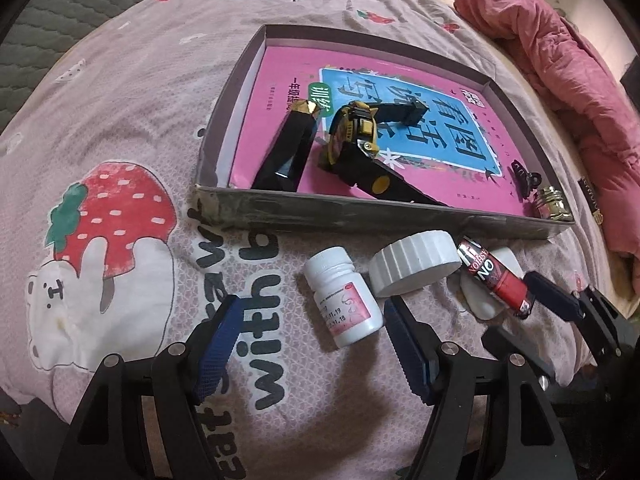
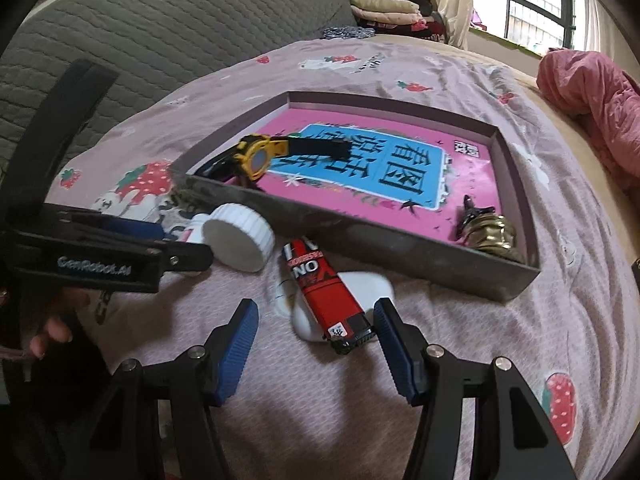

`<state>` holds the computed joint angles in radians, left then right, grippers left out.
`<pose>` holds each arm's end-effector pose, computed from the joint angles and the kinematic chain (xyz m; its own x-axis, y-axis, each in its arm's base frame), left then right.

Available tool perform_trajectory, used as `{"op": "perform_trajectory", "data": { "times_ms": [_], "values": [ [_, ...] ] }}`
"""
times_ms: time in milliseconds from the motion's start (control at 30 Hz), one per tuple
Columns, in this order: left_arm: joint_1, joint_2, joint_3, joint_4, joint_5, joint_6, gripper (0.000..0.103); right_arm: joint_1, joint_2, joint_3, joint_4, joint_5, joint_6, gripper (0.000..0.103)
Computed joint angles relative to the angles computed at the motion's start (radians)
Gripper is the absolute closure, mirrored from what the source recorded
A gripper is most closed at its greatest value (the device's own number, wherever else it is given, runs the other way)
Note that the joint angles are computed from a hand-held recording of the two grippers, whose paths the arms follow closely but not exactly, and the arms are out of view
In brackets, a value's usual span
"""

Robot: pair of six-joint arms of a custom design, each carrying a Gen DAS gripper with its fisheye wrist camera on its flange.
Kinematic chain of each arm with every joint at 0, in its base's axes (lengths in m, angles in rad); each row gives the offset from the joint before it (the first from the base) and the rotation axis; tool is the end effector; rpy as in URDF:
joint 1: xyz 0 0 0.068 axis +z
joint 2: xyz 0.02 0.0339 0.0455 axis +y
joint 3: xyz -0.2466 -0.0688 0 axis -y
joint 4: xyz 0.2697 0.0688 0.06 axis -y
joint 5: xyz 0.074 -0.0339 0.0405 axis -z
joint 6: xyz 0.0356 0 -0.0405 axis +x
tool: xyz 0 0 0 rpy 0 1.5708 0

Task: Organize rigid objects
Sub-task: 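Move the right tool to the red lighter while the left tool approaches the white pill bottle, then close the right gripper on the red lighter while the left gripper closes around the pill bottle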

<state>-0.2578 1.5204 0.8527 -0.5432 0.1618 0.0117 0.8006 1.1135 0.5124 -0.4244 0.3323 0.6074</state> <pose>0.2837 -0.0807 0.1378 -0.9014 0.2496 -0.3539 0.3171 0.9370 -0.1466 0.1638 0.1522 0.1397 -0.8088 -0.0589 -0.5851 -0.1207 0.9904 0.0670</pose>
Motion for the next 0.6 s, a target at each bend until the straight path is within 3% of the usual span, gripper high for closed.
{"op": "perform_trajectory", "data": {
  "times_ms": [300,600],
  "values": [
    [0.026,-0.021,-0.010,-0.008,-0.045,0.011,0.029,0.037,0.024,0.025,0.011,0.006,-0.002,0.044],
    [0.035,-0.019,-0.014,-0.008,-0.043,0.024,0.029,0.059,0.135,0.084,-0.026,0.117,-0.007,0.060]
  ]
}}
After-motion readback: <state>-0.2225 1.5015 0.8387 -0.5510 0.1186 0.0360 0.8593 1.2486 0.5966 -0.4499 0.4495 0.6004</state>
